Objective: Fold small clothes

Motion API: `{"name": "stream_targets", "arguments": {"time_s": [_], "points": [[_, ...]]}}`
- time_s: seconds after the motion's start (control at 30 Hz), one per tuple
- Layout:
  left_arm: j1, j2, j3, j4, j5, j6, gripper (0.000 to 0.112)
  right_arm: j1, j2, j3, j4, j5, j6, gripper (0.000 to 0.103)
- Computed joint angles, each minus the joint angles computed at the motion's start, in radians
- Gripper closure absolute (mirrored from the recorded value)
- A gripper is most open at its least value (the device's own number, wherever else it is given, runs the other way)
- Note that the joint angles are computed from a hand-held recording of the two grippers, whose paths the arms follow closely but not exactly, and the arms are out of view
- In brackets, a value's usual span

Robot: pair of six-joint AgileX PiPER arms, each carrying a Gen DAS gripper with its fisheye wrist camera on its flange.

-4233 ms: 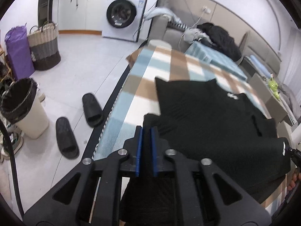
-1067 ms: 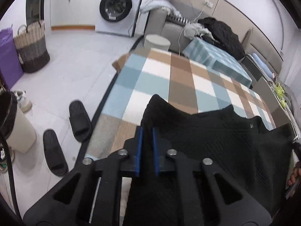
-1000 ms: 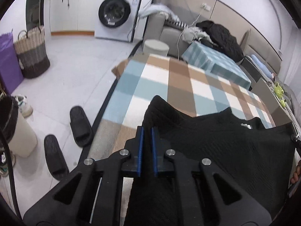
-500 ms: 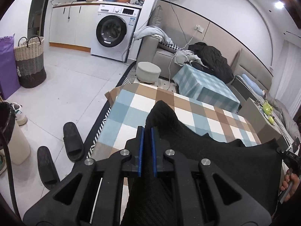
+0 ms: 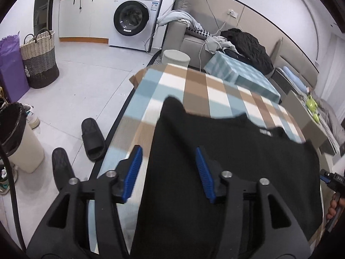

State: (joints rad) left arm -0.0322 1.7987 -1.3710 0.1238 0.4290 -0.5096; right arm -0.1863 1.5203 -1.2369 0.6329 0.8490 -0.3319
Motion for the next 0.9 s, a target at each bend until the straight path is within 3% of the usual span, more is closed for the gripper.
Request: {"name": "stream_targets", "arguments": {"time_s": [0.27, 0.53, 0.7, 0.8, 0.9], "points": [[-0.095, -0.23, 0.323, 0.26, -0.006, -0.279, 0.042, -0.106, -0.192, 0.232, 0.035, 0.091, -0.133, 0.055], [-0.111, -0.383, 0.524, 0.197, 0.002, -0.288, 0.042, -0.194, -0.298, 0.362, 0.096, 0.156, -0.26, 0.055], [-0.106, -0.431, 0.585, 0.135, -0.001, -0.253, 0.042, -0.149, -0.339, 0.397, 0.1, 0.108, -0.277, 0.094], [-0.106, -0.464, 0.616, 0.112, -0.007, -0.248, 0.042, -0.182, -0.405, 0.424, 0.18, 0.115, -0.382, 0.098], [-0.115, -0.48, 0.619, 0.094, 0.005, -0.231, 0.042, -0.188, -0.4, 0.425, 0.125, 0.108, -0.323, 0.098]]}}
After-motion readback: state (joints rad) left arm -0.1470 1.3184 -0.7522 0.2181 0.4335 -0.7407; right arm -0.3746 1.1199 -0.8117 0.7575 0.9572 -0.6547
